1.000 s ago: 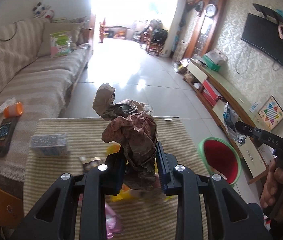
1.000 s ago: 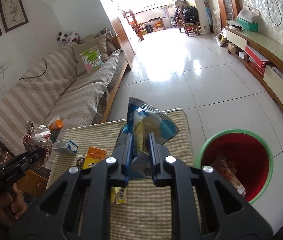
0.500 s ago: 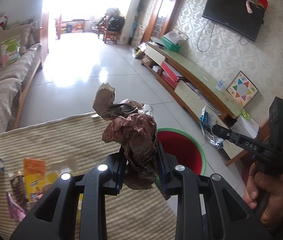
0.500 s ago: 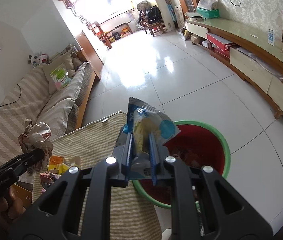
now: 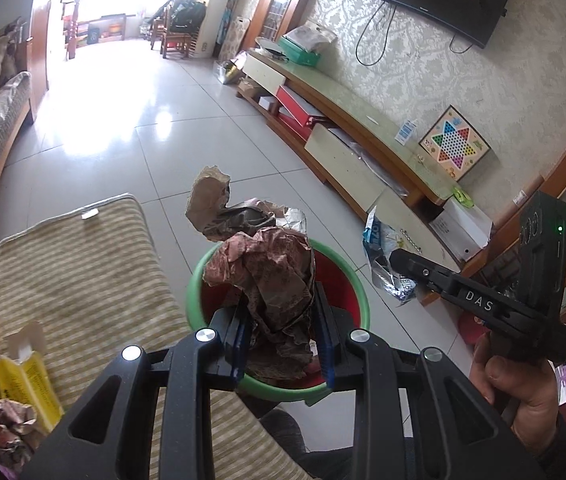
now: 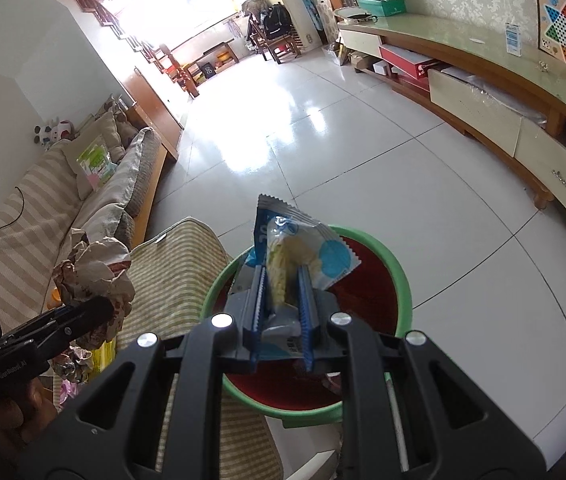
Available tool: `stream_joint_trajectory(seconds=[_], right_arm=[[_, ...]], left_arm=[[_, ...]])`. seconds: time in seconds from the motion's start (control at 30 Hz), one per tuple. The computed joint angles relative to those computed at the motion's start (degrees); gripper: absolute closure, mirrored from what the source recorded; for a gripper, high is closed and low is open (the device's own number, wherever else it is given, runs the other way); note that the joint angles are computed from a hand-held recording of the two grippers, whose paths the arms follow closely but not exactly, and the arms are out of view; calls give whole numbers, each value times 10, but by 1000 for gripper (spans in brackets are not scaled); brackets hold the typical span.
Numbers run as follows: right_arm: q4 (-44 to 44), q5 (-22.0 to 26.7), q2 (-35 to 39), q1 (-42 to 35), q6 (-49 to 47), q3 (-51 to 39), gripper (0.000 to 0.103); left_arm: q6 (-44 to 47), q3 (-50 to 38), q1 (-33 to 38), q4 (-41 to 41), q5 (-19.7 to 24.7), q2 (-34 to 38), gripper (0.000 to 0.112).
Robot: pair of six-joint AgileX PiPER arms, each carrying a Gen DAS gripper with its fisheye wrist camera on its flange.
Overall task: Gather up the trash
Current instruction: 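Carry the blue bag with the right tool while the left tool carries the brown paper to the bucket, then open both tools over the red bucket, dropping the blue bag and brown paper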
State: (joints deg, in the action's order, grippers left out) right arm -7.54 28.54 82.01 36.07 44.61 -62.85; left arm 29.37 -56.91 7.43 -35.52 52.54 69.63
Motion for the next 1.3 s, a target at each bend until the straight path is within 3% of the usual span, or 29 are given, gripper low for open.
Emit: stream_joint_trajectory(seconds=[0.3,0.6,0.7,0.77,0.8,1.07,1.13,1.17,1.2,1.3], right_arm=[[48,-21,9,-25,-50,17,87],[66,-30,27,-29,-66,9,87],[71,-32,27,-32,-72,11,87],[72,-33,28,-32,-73,10,87],[73,-34,30,-32,-74,10,87],[83,-30,42,-34,-94,-2,85],[59,-26,45,-28,-74,-9,80],[49,-22,47,-23,-66,-14,71],[33,-17,48,-18,-52,-19,54],[-20,-10,48,0,0,-27,34]], left_arm=[[-45,-10,-72,19,-37,45,86],[-58,-20,-89,25,-49,69,84],[-52,-18,-87,12,-53,68,74],[-46,-12,-81,1,-58,63,46],[-44,-12,-77,-5,-59,64,43],[-30,-2,-30,-12,-52,46,37],[-25,-3,-17,-12,-48,39,37],[-25,-5,-10,-10,-46,36,36],[-25,-9,-1,-9,-42,33,35],[-17,-12,27,-12,-28,25,33]])
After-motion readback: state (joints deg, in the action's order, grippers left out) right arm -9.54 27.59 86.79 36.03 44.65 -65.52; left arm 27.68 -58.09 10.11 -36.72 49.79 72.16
